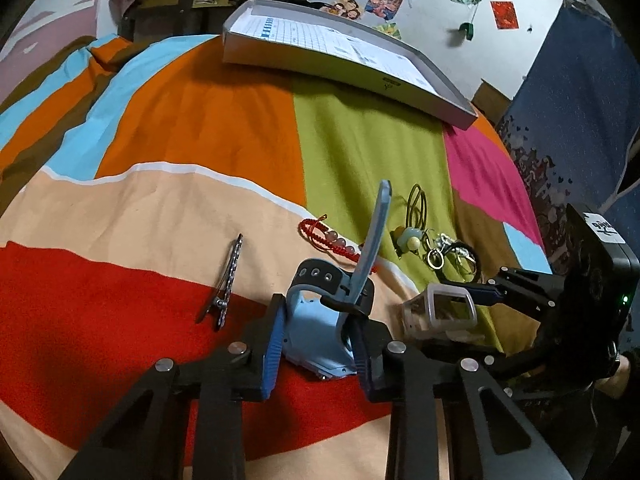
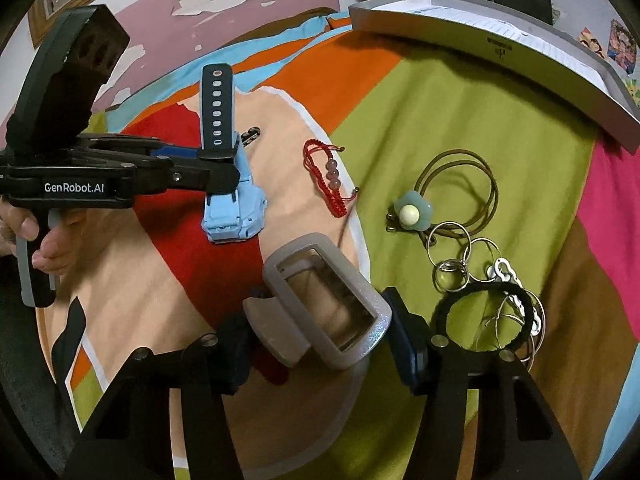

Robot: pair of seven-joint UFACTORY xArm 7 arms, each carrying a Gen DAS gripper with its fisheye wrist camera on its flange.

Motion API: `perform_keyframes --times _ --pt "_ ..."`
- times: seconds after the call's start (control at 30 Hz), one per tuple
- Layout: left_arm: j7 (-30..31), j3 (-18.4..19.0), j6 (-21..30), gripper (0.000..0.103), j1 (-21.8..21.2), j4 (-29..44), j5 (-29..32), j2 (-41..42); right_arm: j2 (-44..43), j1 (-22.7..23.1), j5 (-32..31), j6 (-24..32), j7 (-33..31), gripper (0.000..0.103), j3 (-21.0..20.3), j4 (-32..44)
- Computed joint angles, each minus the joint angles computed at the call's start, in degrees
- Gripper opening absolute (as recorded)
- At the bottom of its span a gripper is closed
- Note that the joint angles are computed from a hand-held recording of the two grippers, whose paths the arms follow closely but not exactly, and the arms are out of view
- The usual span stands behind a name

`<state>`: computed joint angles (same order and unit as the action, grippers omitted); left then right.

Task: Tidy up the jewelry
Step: 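Grasp the light-blue smartwatch with the left gripper while the right gripper grasps the white square piece, then carry both items onto the grid-paper tray and open both grippers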

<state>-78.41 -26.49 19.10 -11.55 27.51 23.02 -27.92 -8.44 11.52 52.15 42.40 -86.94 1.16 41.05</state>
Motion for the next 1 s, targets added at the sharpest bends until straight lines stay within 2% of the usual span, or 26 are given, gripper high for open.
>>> perform_keyframes --times 0.13,0.37,0.47,0.57,0.67,0.77,0.87,1.0 --pt "-2.61 -1.60 -0.36 0.027 1.51 -0.40 0.96 -2.28 -0.26 -1.01 1.48 1.54 0.08 0.053 -1.10 0.72" --pt "-6.65 -5.40 1.96 0.027 6.19 2.74 4.32 -5.77 -1.64 -3.01 9.75 4.52 -2.78 0.053 -3.17 3.37" --pt "-8.54 -6.47 0.89 0.027 10.70 5.81 6.94 -4.80 -1.55 -3.87 13.72 4.80 -2.68 0.053 -3.77 5.83" --pt "-11.87 -8.53 -1.77 0.027 17.75 10.28 11.20 -2.03 -0.79 -4.52 18.29 3.49 -3.41 0.053 -3.81 8.48" --pt "-15.75 -12.29 -2.96 0.027 26.15 17.35 18.47 3.50 2.68 -4.38 23.45 -0.42 -3.31 0.053 -2.45 13.74" --pt "-21.00 -16.28 -2.80 0.027 33.51 25.76 28.56 12.23 8.41 -4.71 27.98 -4.67 -3.04 0.053 -0.75 21.22" --pt "-24.34 -17.62 -0.88 0.027 35.71 33.05 36.54 22.07 14.70 -5.10 29.68 -9.40 -0.59 0.053 1.50 29.07" --pt "-23.50 -15.46 1.32 0.024 33.17 40.49 40.29 32.84 22.82 -5.44 26.45 -15.44 4.98 0.053 4.47 38.18"
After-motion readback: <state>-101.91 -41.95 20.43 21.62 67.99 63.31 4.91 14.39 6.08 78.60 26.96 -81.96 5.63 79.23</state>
